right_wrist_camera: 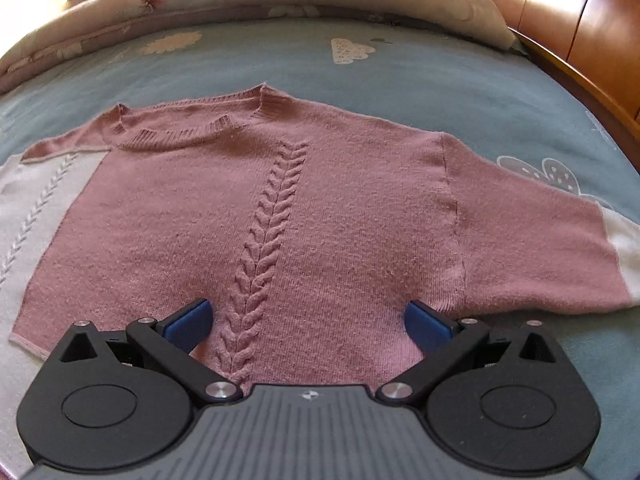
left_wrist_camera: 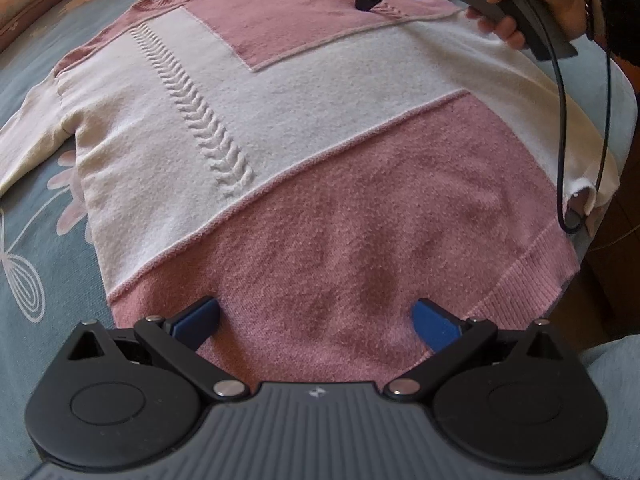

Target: Fold clothes

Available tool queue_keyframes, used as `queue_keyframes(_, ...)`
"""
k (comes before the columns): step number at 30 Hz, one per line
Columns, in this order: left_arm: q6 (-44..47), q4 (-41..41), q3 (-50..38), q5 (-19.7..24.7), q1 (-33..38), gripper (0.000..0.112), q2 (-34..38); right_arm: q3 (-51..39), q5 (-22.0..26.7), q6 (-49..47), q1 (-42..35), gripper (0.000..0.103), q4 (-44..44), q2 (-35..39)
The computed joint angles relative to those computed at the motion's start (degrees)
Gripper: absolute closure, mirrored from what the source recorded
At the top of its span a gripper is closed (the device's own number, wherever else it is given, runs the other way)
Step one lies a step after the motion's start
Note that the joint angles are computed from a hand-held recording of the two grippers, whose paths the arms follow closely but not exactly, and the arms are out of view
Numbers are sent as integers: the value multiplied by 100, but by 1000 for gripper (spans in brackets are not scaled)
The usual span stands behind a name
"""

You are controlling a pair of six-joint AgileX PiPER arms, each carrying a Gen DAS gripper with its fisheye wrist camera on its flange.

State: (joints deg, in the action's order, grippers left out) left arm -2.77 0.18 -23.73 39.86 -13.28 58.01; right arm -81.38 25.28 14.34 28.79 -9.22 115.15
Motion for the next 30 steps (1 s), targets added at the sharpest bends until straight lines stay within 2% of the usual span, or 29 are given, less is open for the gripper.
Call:
queue_keyframes(4, 185, -89, -26, 11, 96, 10, 7, -289, 410, -808, -125, 0, 628, 50)
queue_keyframes(6, 71, -45, -55, 67, 45, 10, -14, -105, 515, -978, -122, 0, 694, -158)
queue_keyframes(9, 121, -58, -17, 3, 79, 10, -45, 473, 536, -381, 91, 0, 79, -708)
queue_keyframes(12, -85, 62, 77, -100, -29, 10, -132, 1091, 441, -532, 204, 0, 406, -1215)
queue_keyframes(15, -126, 83, 82, -113, -65, 10, -129, 1333, 612, -487, 367, 0, 420, -1215)
queue_keyframes(17, -2, 25, 99, -124, -22, 10, -145, 1577, 482, -78, 495, 0, 72, -1341)
queue_keyframes(21, 39, 26, 109, -127, -25, 10, -155, 1548, 916, 383, 541, 0, 1, -1570)
queue_keyframes(23, -71, 95, 87, -131, -79, 10, -112, 1566, 749, 626, 572, 0, -184, -1656)
queue_keyframes(28, -177, 169, 93, -149, -158, 10, -97, 956, 241, 1086, 499, 0, -777, -1046)
queue_keyframes(30, -72, 122, 80, -147, -107, 10, -75, 491, 324, 742, 306, 0, -271, -608)
